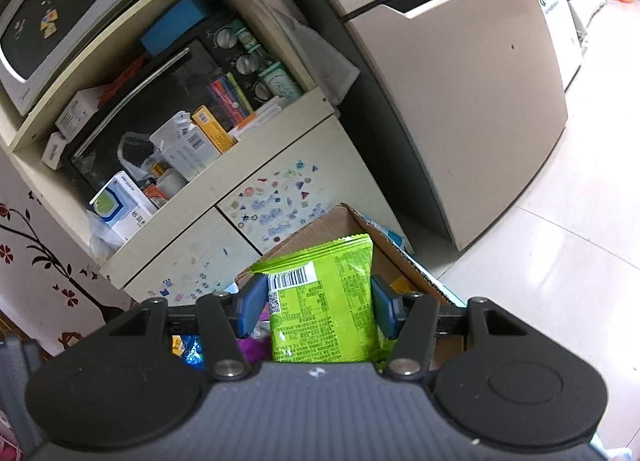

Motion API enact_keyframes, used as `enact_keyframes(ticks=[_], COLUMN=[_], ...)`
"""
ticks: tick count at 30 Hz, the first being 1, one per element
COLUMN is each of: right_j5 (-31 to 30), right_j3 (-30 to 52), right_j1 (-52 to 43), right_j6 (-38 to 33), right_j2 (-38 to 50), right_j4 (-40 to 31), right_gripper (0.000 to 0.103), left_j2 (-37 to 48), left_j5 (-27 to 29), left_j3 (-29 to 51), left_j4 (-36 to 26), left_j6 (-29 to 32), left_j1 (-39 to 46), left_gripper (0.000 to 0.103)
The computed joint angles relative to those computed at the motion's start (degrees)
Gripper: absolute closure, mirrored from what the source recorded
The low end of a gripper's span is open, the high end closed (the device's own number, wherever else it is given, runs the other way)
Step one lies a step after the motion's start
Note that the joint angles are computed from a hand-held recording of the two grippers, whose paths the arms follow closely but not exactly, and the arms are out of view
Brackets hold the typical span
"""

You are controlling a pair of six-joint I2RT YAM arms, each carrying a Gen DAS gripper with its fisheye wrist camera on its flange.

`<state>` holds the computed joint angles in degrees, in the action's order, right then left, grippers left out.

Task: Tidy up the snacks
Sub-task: 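Open both tools over the box to drop the purple and green bags, then move both tools back over the white Ameria bag and pink bag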

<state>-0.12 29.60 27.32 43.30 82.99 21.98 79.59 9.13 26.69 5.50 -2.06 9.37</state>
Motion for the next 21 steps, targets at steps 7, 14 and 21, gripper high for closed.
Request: enact_keyframes(ticks=[7, 14, 21], right_j5=[0.7, 0.9, 1.1], right_j3=[0.2, 0.0, 0.3], right_j1=[-1.0, -0.4, 0.9], right_j6=[3.9, 3.2, 4.3], right_j2=[1.5, 1.3, 2.3], right_j4=[0.4, 1.5, 2.2], right_gripper=[0.026, 0.022, 0.019], left_j2=[0.4, -1.8, -5.4], left_j5=[-3.3, 0.5, 3.4], left_j3=[1.6, 3.3, 2.9], left_j4=[-1.2, -7.9, -12.6], left_j6=[2.6, 2.9, 6.8], left_j1=[-1.8, 1.6, 6.4], left_gripper=[0.002, 0.002, 0.002])
